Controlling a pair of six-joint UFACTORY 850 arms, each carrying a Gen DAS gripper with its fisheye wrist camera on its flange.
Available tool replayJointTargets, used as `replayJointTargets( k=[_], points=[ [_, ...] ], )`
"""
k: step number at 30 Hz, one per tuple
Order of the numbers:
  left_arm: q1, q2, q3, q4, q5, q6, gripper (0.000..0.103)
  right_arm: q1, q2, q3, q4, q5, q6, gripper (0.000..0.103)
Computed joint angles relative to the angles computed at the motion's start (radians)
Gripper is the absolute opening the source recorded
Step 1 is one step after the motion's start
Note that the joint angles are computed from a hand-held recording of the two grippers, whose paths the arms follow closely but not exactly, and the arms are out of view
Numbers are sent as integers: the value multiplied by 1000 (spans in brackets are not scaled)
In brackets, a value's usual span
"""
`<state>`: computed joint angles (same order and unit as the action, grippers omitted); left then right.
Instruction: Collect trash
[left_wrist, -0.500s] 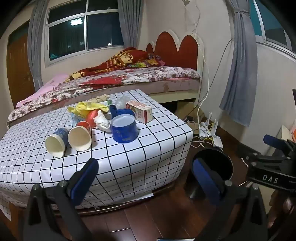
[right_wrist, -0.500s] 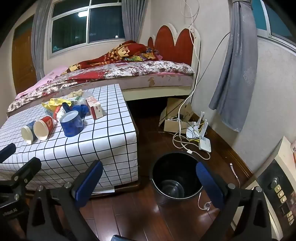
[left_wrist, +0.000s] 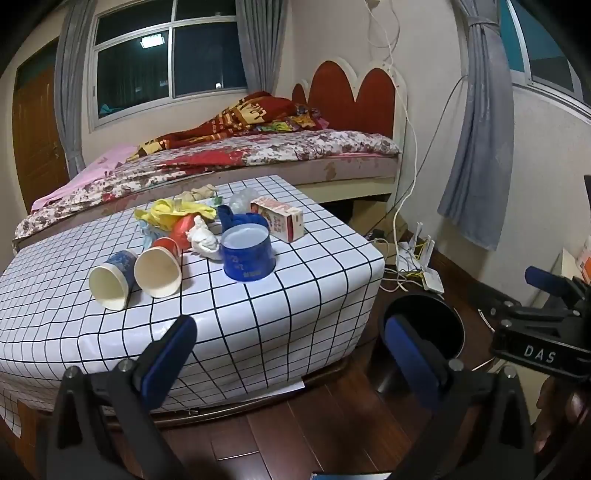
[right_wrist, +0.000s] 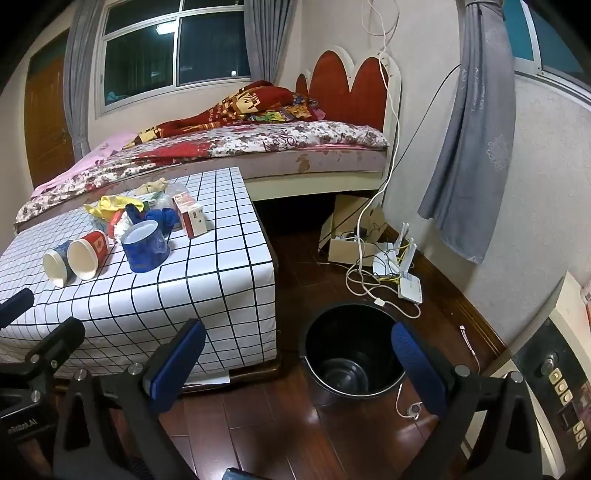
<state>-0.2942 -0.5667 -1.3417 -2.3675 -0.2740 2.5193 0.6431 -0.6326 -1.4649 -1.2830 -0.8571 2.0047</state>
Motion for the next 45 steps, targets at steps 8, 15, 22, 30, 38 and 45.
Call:
replayJointTargets(
  k=[8, 15, 22, 30, 38, 45],
  points=[
    [0, -3, -6, 22, 4, -23, 103, 0, -1, -1, 1, 1, 0, 102],
    [-1, -3, -5, 22, 5, -24, 103, 1, -3, -2, 0, 0, 1, 102],
    [-1, -3, -8, 41, 8, -43, 103, 0, -2, -1, 1, 1, -1, 102],
    [-1, -7, -10, 37, 6, -38, 103, -1, 0, 1, 1, 3, 1, 102],
    [0, -9, -10, 29, 3, -29, 103, -2, 0, 2, 1, 4, -1, 102],
    [-2, -9, -12, 28, 6, -29, 103, -1, -2, 0, 1, 4, 0, 102]
  ],
)
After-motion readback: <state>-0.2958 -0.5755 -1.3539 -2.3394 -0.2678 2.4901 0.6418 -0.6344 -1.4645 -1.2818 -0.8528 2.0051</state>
